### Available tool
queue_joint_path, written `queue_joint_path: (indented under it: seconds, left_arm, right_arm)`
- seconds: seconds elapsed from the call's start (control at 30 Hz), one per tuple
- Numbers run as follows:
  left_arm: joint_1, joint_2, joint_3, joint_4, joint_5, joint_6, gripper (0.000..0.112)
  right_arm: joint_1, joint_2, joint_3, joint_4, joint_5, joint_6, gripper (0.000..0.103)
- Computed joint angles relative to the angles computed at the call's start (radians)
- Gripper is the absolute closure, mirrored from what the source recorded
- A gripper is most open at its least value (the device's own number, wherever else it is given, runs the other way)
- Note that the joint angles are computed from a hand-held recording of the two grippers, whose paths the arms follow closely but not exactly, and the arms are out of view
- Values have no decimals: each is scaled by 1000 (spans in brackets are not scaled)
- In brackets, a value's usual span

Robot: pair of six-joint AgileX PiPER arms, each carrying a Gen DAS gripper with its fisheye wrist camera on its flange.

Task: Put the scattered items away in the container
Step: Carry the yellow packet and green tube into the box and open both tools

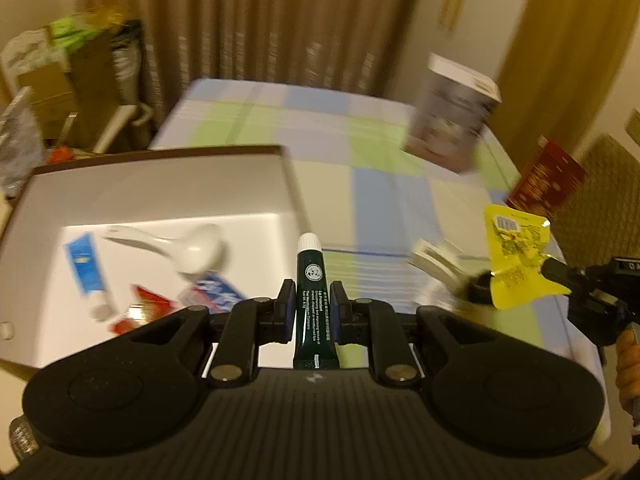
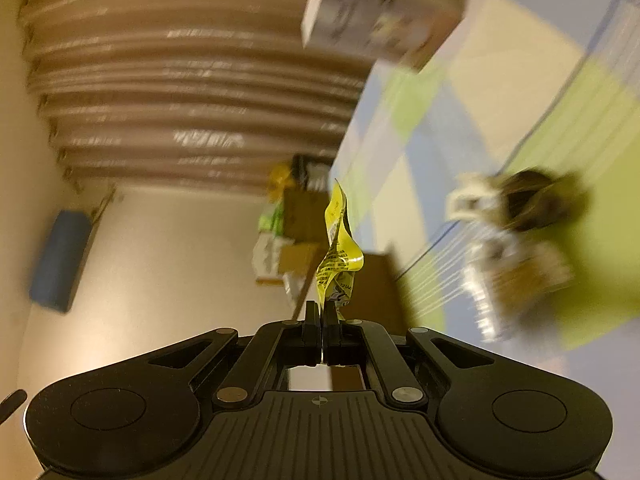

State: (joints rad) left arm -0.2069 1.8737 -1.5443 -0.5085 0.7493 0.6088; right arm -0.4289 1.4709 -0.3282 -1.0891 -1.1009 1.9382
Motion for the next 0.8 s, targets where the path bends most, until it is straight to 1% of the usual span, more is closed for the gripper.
queue_joint_path:
  seconds: [0.2,0.3,0.5,0.67,0.8]
  left_arm:
    - [125,32,-67,28,14,-9,99]
    - [181,66,-116,51,32,-13,98]
    - [274,159,-250,63,99,9,98]
    - [319,248,-377,86,154,31,98]
    - [344,320,-484,94,216,45,99]
  right_arm:
    - [263,127,-189,127,62,-18,100]
    - [355,198,-305,145,100,-6,100]
    - [488,335,-525,138,199,34,100]
    - [576,430,-682,118,295,83,100]
    - [628,485,-778,83,375,126,100]
